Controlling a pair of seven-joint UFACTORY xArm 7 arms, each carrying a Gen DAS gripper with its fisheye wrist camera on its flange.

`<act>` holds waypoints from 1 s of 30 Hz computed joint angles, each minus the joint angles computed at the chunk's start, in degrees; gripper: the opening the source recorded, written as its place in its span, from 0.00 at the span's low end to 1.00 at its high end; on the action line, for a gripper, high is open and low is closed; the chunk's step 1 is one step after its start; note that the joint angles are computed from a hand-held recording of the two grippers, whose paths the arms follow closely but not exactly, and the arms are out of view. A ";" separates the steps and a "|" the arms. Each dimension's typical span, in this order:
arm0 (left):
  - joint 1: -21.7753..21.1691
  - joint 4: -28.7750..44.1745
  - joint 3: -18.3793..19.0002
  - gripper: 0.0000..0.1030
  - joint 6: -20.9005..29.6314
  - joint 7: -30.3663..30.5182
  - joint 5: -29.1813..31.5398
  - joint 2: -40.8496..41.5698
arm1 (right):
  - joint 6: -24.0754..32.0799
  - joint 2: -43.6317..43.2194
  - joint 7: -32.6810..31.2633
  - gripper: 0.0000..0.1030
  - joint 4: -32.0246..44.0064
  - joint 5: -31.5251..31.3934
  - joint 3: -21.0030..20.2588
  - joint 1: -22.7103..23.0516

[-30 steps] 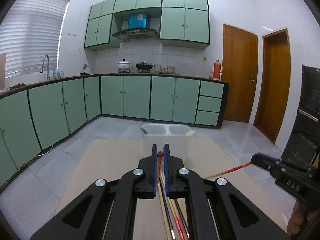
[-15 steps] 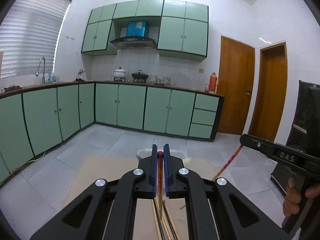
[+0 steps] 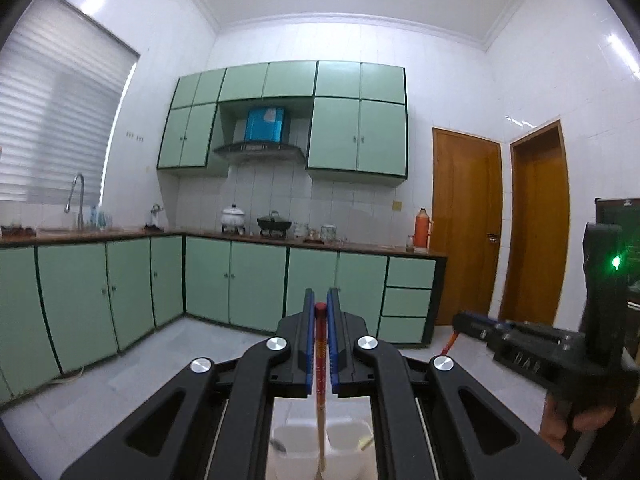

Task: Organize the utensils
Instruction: 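Carry both chopsticks to the white holder and drop them in, then withdraw both open tools back over the remaining chopsticks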

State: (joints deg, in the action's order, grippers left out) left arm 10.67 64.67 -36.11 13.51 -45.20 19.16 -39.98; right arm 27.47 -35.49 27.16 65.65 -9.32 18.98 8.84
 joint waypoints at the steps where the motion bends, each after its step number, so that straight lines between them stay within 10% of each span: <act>1: 1.97 1.04 -1.29 0.06 -0.69 -0.58 0.58 0.99 | -0.64 1.32 0.29 0.05 0.39 -0.92 0.52 -1.27; 12: 21.83 5.33 -17.57 0.06 -2.13 -7.99 6.72 8.73 | -4.65 9.60 4.38 0.05 -1.73 -5.09 0.71 -1.95; 17: 16.12 2.84 -15.06 0.15 1.05 -7.26 7.70 12.63 | -4.36 8.92 3.20 0.27 -4.66 -4.60 -0.63 1.02; 19: 12.02 1.00 -11.90 0.33 1.56 -6.84 7.61 12.71 | -4.89 7.40 3.68 0.31 -6.44 -4.37 -0.88 1.28; 30: -12.33 -13.27 5.54 0.66 7.87 -2.39 3.79 1.79 | -1.61 -13.62 9.27 0.79 -22.66 -3.57 2.24 0.17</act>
State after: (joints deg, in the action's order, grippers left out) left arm -1.66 51.40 -30.57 21.39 -47.59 22.95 -38.19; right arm 25.86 -49.10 36.43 42.98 -12.89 21.22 9.01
